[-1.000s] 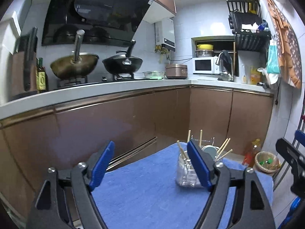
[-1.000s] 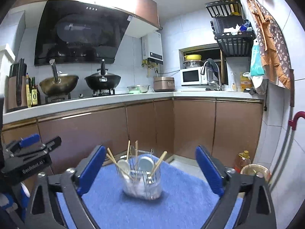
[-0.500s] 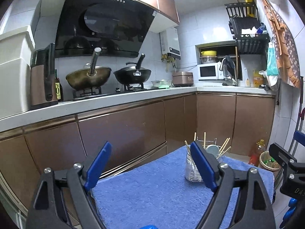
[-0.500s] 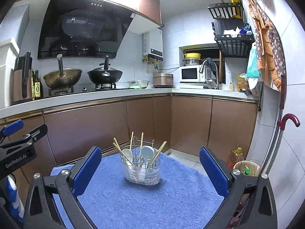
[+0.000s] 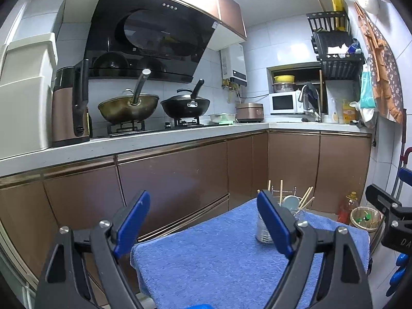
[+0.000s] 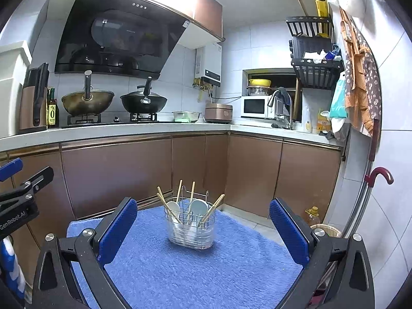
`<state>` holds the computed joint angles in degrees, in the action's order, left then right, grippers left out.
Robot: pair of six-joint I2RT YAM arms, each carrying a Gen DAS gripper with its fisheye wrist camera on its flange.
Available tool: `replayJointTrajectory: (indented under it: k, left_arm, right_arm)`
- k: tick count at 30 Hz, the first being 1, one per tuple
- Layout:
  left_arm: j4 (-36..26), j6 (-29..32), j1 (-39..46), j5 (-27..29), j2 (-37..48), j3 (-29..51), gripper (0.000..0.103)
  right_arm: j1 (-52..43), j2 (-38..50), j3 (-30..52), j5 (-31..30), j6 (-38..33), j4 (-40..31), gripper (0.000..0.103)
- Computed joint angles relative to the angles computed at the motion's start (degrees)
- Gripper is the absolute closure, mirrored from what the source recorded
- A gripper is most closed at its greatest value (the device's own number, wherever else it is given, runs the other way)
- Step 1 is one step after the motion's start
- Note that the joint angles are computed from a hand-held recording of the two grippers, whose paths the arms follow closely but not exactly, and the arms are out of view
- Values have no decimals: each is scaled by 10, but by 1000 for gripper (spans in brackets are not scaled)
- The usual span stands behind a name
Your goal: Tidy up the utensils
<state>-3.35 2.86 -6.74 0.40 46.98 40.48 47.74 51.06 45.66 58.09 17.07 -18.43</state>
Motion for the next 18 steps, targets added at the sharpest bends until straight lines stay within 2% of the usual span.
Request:
replayJointTrajectory:
  k: [11, 18]
  left_arm:
    - [-33, -1, 62, 55, -44, -2, 18]
    - [-73, 0, 101, 90, -84, 8, 18]
  right_arm:
    - [60, 11, 28, 68, 39, -56, 0]
    - [130, 16, 59, 139, 80, -119, 0]
